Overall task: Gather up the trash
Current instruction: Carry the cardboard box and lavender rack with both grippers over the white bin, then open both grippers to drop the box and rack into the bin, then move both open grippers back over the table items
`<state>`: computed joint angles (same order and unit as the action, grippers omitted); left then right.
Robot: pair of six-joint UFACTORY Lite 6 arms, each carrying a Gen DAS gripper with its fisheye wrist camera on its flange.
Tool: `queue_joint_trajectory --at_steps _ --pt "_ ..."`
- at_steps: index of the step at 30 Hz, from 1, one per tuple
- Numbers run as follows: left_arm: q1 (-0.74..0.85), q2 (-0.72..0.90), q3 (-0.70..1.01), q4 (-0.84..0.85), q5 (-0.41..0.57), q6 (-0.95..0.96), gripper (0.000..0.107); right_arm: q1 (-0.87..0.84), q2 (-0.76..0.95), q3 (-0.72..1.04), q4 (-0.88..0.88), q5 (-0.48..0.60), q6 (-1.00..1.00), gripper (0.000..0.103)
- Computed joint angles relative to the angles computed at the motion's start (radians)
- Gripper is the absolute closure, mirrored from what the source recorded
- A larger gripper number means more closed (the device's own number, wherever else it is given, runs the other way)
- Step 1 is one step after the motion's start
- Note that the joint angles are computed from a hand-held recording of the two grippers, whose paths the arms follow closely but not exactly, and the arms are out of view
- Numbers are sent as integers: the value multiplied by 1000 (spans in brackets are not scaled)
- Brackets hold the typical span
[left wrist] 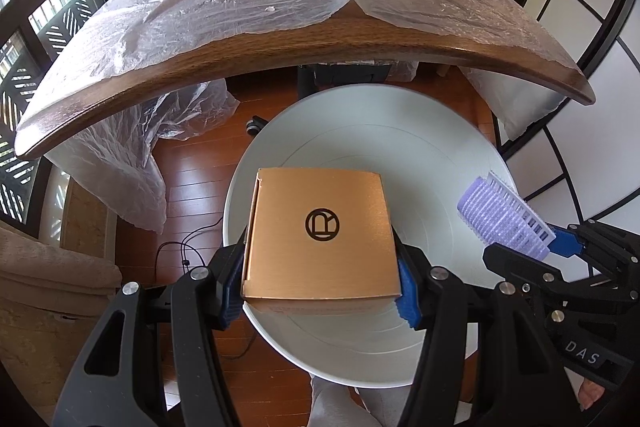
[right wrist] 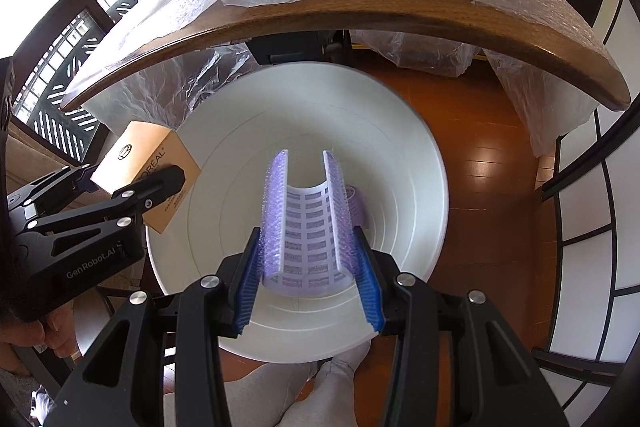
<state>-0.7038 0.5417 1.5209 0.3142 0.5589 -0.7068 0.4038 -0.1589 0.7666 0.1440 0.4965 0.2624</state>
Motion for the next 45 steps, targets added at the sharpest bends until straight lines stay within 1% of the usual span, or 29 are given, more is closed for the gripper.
queue_joint_trajectory --at_steps 18,21,22,23,24,25,31,34,37,40,42,44,45 --pt "14 25 36 -18 20 33 47 0 13 -16 3 1 -16 60" --pt "19 11 18 -55 -8 71 47 0 17 -16 6 4 -21 60" --pt "20 0 4 -72 -27 92 45 1 17 -15 7 5 -20 58" --pt "16 -5 1 -52 -28 77 34 0 11 -17 5 3 -13 47" --pt "4 -9 1 7 -20 24 27 -3 5 -18 -3 4 -3 40" --pt "-3 -17 -4 45 -19 -10 22 2 -1 -17 -23 1 26 31" --pt "8 -47 -16 43 -29 -6 22 0 -27 -5 -108 16 112 29" --pt "16 -78 -30 46 -34 -15 22 -6 -46 4 -141 30 149 26" --pt "26 -117 -44 58 -43 -27 22 -11 -91 16 -219 45 229 26" --pt "23 -164 -58 127 -53 -92 12 -15 -127 57 -294 67 294 25" --pt "18 -207 -73 201 -60 -161 9 -26 -142 94 -323 76 317 23" --pt "21 -235 -69 240 -65 -185 7 -32 -152 144 -367 82 355 9" --pt "22 -241 -58 258 -62 -188 7 -34 -152 168 -385 84 368 8"
